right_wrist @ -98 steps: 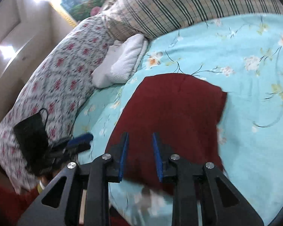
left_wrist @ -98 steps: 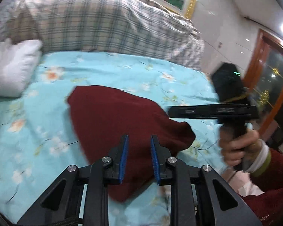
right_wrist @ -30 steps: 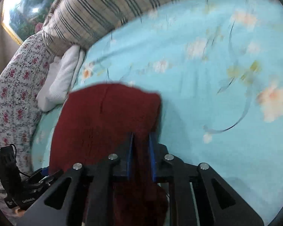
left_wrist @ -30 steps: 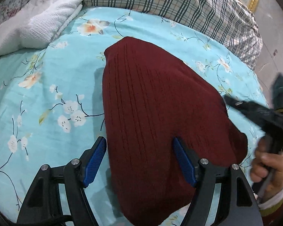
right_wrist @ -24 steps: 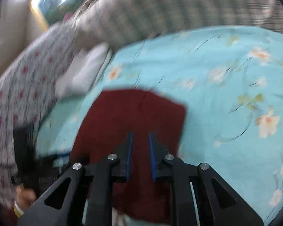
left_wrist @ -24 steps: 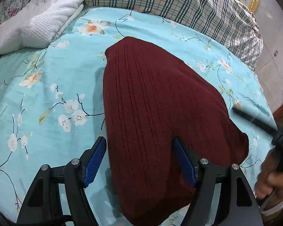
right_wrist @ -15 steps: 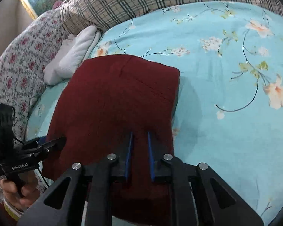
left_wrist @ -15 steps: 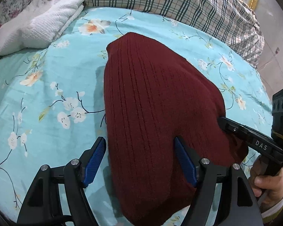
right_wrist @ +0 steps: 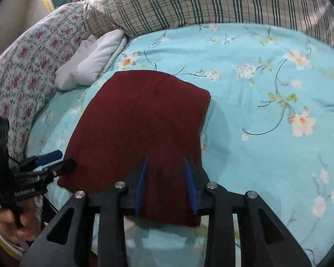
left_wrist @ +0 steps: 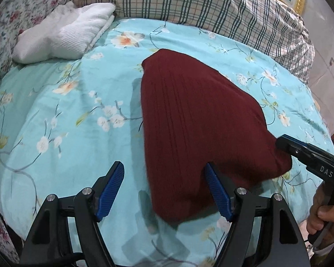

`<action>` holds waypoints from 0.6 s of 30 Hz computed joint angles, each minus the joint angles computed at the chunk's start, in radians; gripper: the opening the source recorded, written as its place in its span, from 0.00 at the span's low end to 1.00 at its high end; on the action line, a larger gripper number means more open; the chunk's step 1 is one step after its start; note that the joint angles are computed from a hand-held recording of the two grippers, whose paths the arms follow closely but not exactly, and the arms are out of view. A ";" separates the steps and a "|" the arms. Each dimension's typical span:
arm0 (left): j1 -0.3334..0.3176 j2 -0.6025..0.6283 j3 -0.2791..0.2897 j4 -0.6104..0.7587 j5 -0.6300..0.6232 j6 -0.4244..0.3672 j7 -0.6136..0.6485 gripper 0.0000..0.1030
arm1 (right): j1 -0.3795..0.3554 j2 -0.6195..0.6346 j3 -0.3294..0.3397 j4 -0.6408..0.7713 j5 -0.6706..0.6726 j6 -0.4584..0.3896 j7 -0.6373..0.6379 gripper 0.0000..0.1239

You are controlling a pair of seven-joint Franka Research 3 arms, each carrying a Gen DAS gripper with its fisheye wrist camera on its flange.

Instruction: Fold large clothes

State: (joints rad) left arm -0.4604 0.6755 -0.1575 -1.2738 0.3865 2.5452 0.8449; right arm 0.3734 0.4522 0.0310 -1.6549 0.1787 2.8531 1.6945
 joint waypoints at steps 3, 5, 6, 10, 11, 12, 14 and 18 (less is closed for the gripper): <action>0.000 -0.047 0.008 -0.074 0.015 0.025 -0.024 0.76 | 0.029 -0.045 -0.030 -0.060 -0.036 0.015 0.030 0.28; -0.002 -0.078 0.014 -0.121 0.034 0.039 -0.045 0.79 | 0.058 -0.076 -0.063 -0.100 -0.087 0.020 0.073 0.38; -0.005 -0.092 0.018 -0.141 0.046 0.037 -0.056 0.80 | 0.081 -0.096 -0.087 -0.126 -0.126 0.024 0.108 0.44; -0.011 -0.132 0.017 -0.197 0.085 0.012 -0.083 0.81 | 0.120 -0.156 -0.122 -0.209 -0.252 0.053 0.194 0.59; -0.016 -0.145 0.018 -0.215 0.099 0.004 -0.091 0.81 | 0.126 -0.166 -0.127 -0.221 -0.283 0.050 0.213 0.59; -0.016 -0.153 0.016 -0.227 0.109 -0.001 -0.094 0.81 | 0.139 -0.180 -0.139 -0.237 -0.328 0.044 0.242 0.59; -0.023 -0.170 0.016 -0.253 0.137 -0.018 -0.105 0.81 | 0.141 -0.199 -0.138 -0.261 -0.385 0.041 0.282 0.62; -0.033 -0.196 0.014 -0.294 0.192 -0.043 -0.130 0.81 | 0.116 -0.228 -0.101 -0.304 -0.433 0.038 0.311 0.63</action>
